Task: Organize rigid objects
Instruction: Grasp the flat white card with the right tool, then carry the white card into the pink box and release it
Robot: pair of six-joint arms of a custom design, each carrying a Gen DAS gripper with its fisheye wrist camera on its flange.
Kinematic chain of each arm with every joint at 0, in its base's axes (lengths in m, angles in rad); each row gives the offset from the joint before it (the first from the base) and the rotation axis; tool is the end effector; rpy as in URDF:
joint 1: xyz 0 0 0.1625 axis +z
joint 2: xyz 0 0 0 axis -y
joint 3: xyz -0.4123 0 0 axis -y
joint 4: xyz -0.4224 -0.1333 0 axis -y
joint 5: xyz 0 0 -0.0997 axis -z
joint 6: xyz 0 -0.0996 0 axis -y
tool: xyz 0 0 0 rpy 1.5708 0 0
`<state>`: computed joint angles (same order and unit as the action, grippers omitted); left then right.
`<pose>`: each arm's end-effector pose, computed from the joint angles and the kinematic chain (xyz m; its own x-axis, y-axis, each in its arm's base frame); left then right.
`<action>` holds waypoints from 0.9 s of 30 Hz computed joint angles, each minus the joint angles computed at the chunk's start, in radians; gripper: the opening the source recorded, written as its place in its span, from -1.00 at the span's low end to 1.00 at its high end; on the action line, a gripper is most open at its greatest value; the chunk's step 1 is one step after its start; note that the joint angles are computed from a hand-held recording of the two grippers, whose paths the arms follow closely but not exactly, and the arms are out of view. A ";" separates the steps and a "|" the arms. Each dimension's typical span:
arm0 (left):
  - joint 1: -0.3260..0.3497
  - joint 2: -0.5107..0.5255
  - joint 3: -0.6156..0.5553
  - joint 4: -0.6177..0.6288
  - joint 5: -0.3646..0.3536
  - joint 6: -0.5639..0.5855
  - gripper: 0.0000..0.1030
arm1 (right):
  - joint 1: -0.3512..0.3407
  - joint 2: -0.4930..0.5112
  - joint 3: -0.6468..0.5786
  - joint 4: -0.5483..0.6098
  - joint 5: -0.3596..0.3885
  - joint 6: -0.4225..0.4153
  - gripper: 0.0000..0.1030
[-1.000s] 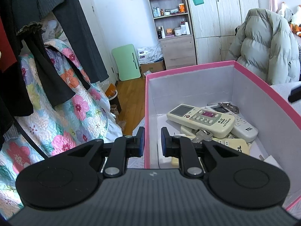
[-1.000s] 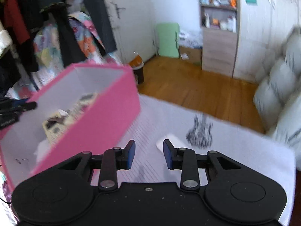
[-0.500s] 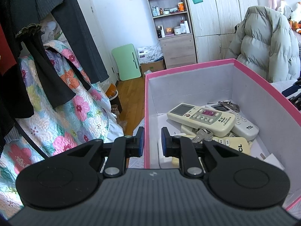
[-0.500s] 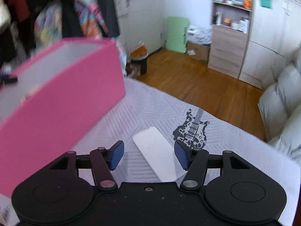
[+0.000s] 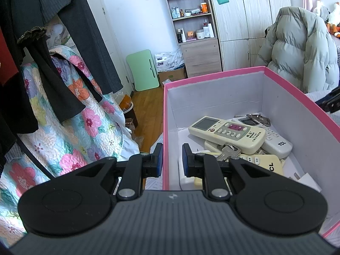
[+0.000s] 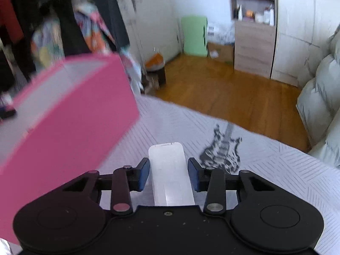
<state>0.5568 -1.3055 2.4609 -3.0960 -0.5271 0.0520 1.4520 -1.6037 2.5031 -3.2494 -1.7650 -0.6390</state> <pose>-0.2148 -0.3922 0.1632 -0.4892 0.2872 -0.8235 0.8181 0.4785 -0.3191 0.0672 -0.3996 0.2444 -0.8194 -0.2199 0.5293 -0.5038 0.7167 -0.4822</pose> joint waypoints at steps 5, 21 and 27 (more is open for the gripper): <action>0.000 0.000 0.001 -0.001 -0.001 -0.002 -0.69 | 0.026 -0.066 0.086 -0.121 0.089 0.009 -0.13; 0.003 -0.008 0.003 0.001 -0.001 0.001 -0.69 | 0.314 0.041 -0.060 0.054 0.149 0.013 -0.12; 0.002 -0.006 0.000 0.012 0.004 0.011 -0.69 | 0.336 0.207 -0.184 0.114 0.013 0.000 -0.12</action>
<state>0.5583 -1.3115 2.4612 -3.0844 -0.5227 0.0630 1.7875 -1.3971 2.3187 -3.1354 -1.7516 -0.6395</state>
